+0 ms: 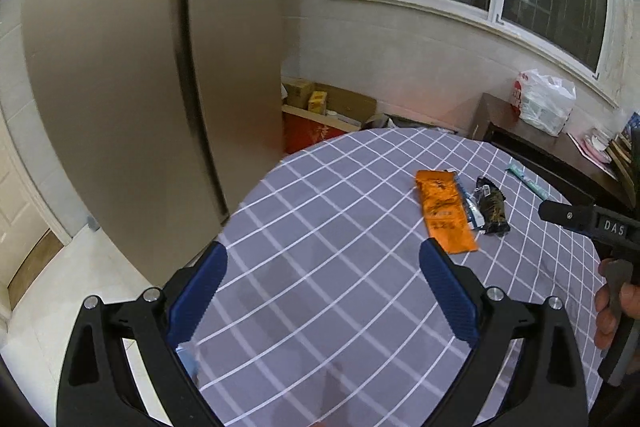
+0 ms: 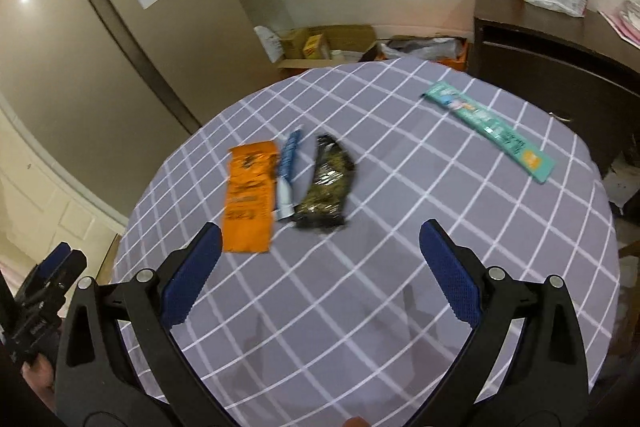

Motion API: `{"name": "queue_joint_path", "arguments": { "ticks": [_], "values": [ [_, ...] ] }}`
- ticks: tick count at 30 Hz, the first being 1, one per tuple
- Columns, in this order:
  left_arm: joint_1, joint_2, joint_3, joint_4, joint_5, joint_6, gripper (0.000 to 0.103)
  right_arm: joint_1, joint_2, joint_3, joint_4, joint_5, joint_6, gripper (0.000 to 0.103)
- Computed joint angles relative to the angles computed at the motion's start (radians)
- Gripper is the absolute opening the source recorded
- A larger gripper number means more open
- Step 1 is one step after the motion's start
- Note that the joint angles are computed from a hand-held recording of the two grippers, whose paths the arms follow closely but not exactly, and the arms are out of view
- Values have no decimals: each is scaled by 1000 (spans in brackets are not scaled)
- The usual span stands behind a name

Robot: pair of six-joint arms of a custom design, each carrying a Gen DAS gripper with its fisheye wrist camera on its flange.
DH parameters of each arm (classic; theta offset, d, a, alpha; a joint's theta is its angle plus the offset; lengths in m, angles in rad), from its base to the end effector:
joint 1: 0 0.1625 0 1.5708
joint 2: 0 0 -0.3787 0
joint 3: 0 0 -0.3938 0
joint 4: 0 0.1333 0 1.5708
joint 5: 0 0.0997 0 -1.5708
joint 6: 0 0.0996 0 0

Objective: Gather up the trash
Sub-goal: 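Grasp the orange tea packet with the left tool while the right tool grasps the dark wrapper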

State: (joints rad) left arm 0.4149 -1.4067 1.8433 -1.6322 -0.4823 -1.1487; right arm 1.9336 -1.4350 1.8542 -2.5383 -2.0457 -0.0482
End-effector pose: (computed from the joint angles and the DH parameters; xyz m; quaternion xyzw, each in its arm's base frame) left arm -0.3633 -0.4021 0.2901 0.0996 0.8402 -0.3999 0.3525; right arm 0.2745 -0.4758 0.3538 0.1286 -0.9290 0.2954 0.1824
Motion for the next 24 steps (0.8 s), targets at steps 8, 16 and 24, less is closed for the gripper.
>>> {"name": "queue_joint_path", "arguments": {
  "ticks": [8, 16, 24],
  "values": [
    [87, 151, -74, -251, -67, 216, 95, -19, 114, -69, -28, -89, -58, 95],
    [149, 273, -154, -348, -114, 330, 95, -9, 244, -143, -51, -154, -100, 61],
    [197, 367, -215, -437, -153, 412, 95, -37, 207, -85, -122, -127, -173, 25]
  ]
}}
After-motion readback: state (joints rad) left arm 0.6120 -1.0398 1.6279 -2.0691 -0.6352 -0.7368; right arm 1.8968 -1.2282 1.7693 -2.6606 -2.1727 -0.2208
